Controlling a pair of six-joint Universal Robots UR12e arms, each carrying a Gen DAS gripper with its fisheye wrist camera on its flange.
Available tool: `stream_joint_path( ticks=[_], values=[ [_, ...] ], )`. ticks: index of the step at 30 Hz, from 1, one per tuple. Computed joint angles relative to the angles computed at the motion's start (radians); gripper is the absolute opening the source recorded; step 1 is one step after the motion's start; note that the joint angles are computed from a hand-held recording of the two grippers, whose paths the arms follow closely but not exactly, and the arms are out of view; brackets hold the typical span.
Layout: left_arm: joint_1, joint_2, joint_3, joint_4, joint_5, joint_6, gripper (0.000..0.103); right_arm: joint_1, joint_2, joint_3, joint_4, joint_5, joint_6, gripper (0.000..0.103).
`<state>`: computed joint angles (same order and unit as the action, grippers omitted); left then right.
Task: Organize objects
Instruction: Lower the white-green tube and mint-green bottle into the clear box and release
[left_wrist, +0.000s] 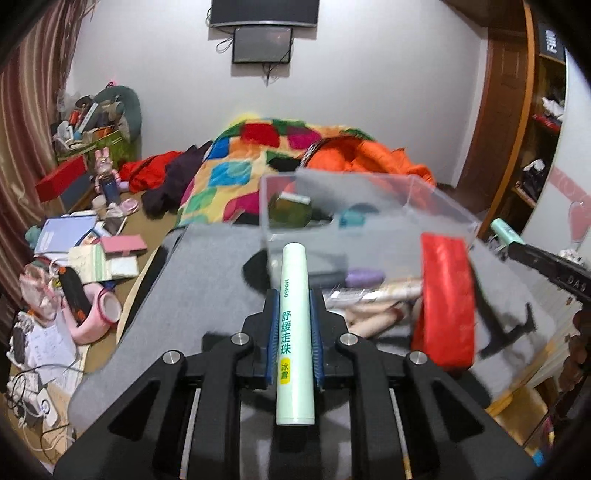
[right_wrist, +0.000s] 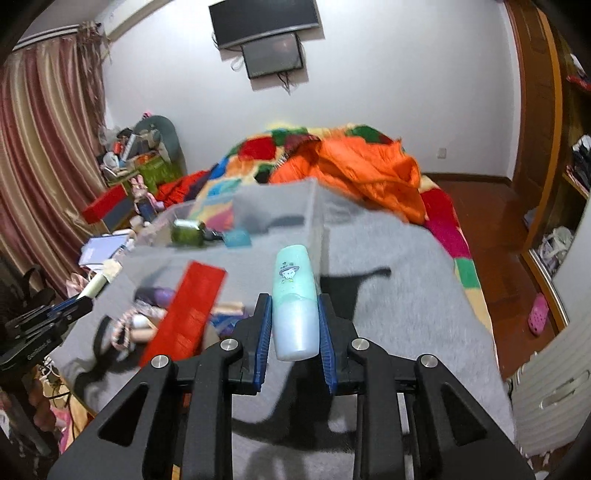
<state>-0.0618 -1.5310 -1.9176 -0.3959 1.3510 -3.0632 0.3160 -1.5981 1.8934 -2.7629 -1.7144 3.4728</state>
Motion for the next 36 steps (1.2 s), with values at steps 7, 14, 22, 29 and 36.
stream_joint_path(
  ticks=[7,14,22,29,36],
  values=[
    [-0.012,-0.024,0.051,0.008,-0.037,0.002,0.015,0.009,0.025,-0.046,-0.033,-0.007,-0.061,0.022],
    [-0.024,-0.067,0.118,-0.019,-0.073,0.019,0.015,0.007,0.058,-0.094,-0.054,0.009,-0.107,0.022],
    [-0.035,-0.123,0.189,-0.090,-0.105,0.043,0.015,-0.015,0.107,-0.152,-0.015,0.059,-0.115,0.022],
    [-0.041,-0.163,0.236,-0.160,-0.109,0.054,0.015,-0.029,0.148,-0.190,0.050,0.089,-0.121,0.022],
    [-0.054,-0.198,0.278,-0.228,-0.090,0.086,0.015,-0.039,0.182,-0.223,0.115,0.112,-0.128,0.022]
  ],
)
